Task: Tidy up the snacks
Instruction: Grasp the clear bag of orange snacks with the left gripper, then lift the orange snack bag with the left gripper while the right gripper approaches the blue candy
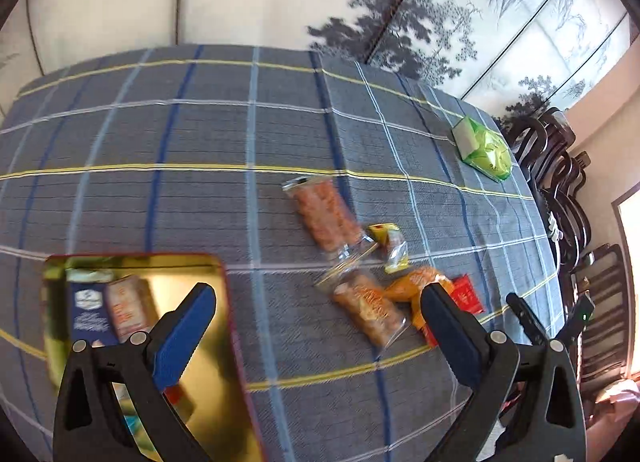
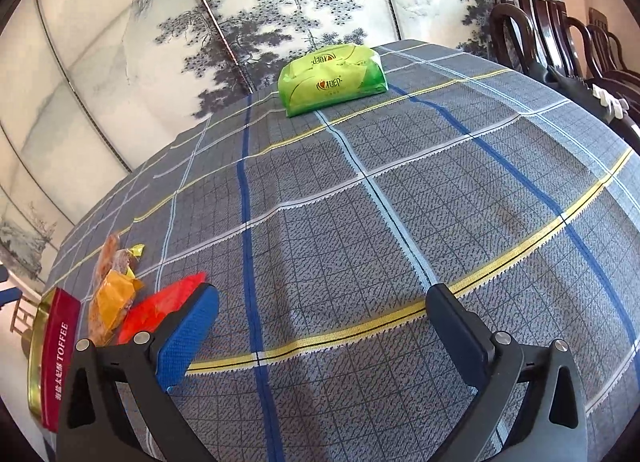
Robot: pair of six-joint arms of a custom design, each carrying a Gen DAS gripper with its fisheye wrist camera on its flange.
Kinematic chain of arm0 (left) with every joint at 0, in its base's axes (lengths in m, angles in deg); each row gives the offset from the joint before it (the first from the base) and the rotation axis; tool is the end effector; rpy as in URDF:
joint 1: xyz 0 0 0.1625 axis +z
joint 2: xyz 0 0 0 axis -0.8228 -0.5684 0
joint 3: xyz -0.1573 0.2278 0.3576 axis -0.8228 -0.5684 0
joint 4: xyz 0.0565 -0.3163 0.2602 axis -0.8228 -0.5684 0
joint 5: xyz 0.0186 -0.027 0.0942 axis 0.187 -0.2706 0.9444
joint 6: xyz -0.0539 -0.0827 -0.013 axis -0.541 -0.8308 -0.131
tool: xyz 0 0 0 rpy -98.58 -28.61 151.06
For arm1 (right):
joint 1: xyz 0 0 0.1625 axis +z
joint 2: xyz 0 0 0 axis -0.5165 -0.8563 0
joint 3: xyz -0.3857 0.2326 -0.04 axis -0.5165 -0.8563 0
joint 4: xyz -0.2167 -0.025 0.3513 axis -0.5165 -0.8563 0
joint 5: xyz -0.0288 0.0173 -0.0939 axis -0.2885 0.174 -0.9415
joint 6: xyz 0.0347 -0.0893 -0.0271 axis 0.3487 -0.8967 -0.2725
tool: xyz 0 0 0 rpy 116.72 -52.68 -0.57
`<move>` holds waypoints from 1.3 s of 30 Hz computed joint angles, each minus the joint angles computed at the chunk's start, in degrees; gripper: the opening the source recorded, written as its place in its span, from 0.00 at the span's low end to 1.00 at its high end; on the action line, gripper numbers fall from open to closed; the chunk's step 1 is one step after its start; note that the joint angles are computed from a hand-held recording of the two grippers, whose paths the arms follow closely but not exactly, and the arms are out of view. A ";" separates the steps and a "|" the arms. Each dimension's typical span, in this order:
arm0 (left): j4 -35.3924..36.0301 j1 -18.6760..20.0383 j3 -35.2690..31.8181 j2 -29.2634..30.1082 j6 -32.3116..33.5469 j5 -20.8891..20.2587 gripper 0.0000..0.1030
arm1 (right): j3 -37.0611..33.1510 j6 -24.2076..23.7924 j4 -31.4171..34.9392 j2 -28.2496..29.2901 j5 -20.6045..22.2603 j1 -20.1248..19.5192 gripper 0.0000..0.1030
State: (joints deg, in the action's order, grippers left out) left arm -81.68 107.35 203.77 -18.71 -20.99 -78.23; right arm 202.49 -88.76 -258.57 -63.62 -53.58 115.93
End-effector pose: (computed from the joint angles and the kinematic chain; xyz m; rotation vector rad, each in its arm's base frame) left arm -0.1720 -0.5297 0.2342 0.0922 2.6320 -0.5902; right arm 0.0603 -0.4813 0.1840 0.1693 -2.4719 1.0196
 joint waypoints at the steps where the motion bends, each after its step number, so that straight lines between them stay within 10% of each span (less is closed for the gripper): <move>1: 0.24 1.23 -2.41 2.72 0.87 -1.14 0.98 | 0.22 0.26 0.02 -0.28 0.84 -0.29 1.00; 9: 7.66 5.71 -13.02 14.05 -3.32 1.10 0.65 | 1.30 0.86 0.68 -1.53 6.10 -2.01 1.00; 19: 10.89 6.38 -16.45 18.34 -5.19 5.34 0.63 | 1.35 -0.24 2.32 -1.93 7.92 -2.29 1.00; 22: 15.36 4.80 -17.04 19.62 -6.88 10.81 0.34 | 1.28 -0.21 2.52 -1.97 7.96 -2.35 1.00; 34: -0.95 -5.52 3.90 5.26 -7.28 4.87 0.33 | 1.42 0.10 2.51 -2.15 8.45 -2.60 1.00; 39: -2.61 -10.52 10.38 1.96 -7.40 2.09 0.33 | 3.76 -8.80 9.53 -5.17 17.38 -3.61 0.88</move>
State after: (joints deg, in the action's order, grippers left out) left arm -84.29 96.83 214.16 -16.75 -28.38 -76.13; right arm 206.24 -97.56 -249.04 -68.79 -36.20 112.31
